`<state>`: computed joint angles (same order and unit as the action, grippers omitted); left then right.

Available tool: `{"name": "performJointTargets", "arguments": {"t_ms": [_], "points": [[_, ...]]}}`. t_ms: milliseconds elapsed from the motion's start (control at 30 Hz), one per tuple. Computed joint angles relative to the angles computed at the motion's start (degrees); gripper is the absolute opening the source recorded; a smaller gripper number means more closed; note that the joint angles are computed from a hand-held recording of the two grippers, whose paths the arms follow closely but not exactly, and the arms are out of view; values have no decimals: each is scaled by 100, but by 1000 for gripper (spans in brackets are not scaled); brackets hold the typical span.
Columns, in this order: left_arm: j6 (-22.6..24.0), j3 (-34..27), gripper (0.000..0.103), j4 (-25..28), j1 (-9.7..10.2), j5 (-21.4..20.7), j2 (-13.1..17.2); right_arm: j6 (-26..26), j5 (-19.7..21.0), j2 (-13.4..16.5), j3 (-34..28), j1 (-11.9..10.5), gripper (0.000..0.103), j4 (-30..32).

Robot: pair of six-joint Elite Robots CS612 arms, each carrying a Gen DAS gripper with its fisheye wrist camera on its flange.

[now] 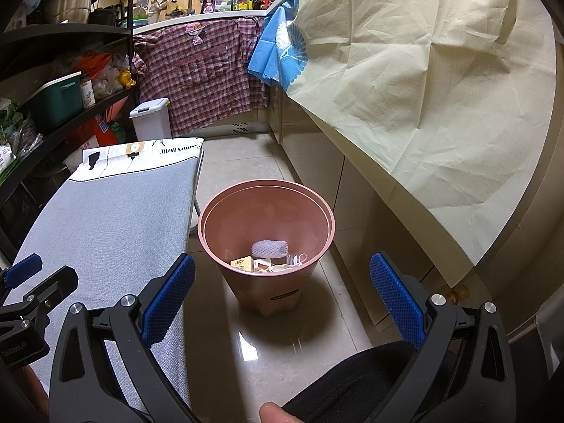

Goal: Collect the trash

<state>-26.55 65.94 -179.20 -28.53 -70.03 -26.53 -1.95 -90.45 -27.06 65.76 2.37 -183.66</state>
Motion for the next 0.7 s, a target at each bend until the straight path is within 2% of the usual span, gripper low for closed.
{"name": "performJointTargets", "arguments": {"t_ms": [700], "points": [[47,-45,92,-137,-33,47,28,0,-2,-3,5,2,98,4]]}}
